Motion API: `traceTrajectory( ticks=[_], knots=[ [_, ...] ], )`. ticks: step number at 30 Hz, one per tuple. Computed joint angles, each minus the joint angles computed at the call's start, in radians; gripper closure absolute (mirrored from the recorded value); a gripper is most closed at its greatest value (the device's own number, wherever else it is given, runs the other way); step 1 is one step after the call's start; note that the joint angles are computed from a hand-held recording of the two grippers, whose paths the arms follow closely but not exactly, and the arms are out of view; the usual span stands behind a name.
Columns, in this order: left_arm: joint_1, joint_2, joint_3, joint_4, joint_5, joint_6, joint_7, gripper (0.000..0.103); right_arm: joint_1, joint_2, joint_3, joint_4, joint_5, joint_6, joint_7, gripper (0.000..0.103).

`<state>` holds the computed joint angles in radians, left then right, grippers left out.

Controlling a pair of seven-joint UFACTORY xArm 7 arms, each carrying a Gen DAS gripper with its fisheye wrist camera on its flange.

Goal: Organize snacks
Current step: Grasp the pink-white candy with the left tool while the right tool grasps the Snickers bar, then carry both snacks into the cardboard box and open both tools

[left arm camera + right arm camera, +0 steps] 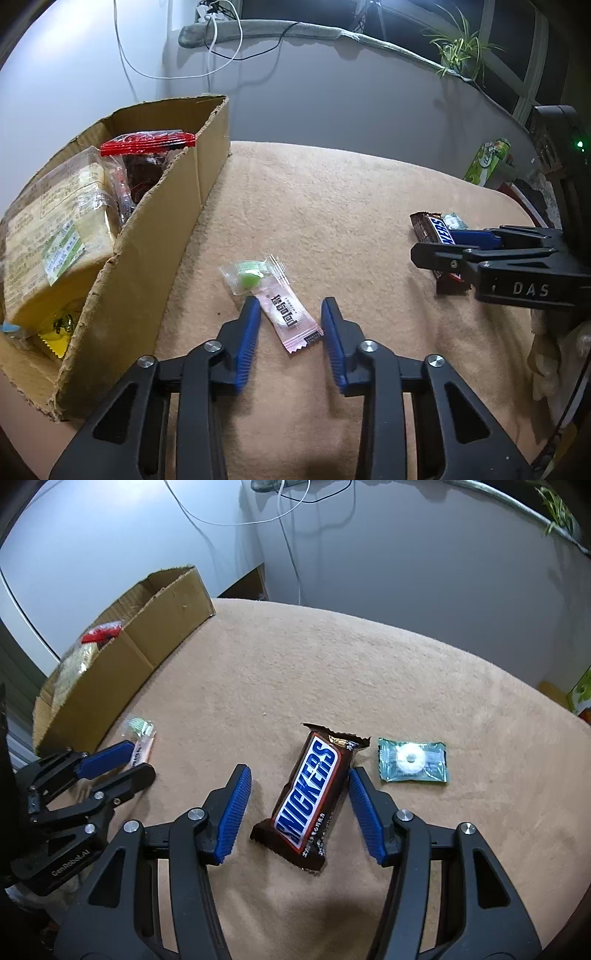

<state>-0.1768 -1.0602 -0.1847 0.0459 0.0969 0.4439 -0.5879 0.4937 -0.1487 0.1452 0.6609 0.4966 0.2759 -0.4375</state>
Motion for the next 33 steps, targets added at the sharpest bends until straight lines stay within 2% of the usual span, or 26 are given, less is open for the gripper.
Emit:
traceTrajectory(
  ticks=[2, 3, 5, 6, 9, 14, 23, 27, 33],
  knots=[
    [-0.002, 0.000, -0.001, 0.001, 0.003, 0.002, 0.004, 0.076, -0.026, 0.002, 0.027, -0.008, -0.093, -0.021, 0.073, 0.057],
    [-0.005, -0.003, -0.001, 0.000, 0.004, 0.003, 0.005, 0.083, -0.042, 0.000, 0.041, -0.013, -0.153, -0.029, 0.117, 0.060],
    [-0.013, 0.000, 0.010, -0.002, 0.002, -0.004, 0.017, 0.084, -0.045, -0.004, 0.039, -0.019, -0.197, -0.035, 0.143, 0.069],
    [-0.014, 0.002, 0.012, -0.002, 0.001, -0.007, 0.021, 0.084, -0.040, -0.007, 0.031, -0.022, -0.199, -0.034, 0.141, 0.070],
    [-0.023, 0.004, 0.019, -0.002, -0.005, -0.012, 0.034, 0.085, -0.023, -0.027, 0.008, -0.039, -0.180, -0.032, 0.119, 0.073],
    [-0.045, -0.006, 0.024, -0.007, -0.016, -0.013, 0.056, 0.085, 0.014, -0.057, -0.036, -0.066, -0.088, -0.027, 0.049, 0.074],
    [-0.095, -0.112, 0.043, -0.038, -0.056, 0.031, 0.068, 0.085, 0.060, -0.127, -0.092, -0.121, 0.071, -0.031, -0.043, 0.074],
    [-0.116, -0.184, 0.037, -0.040, -0.067, 0.068, 0.063, 0.085, 0.076, -0.182, -0.114, -0.143, 0.099, -0.019, -0.063, 0.074],
    [-0.130, -0.299, 0.038, -0.029, -0.069, 0.139, 0.077, 0.085, 0.082, -0.264, -0.110, -0.162, 0.070, 0.006, -0.029, 0.074]
  ],
)
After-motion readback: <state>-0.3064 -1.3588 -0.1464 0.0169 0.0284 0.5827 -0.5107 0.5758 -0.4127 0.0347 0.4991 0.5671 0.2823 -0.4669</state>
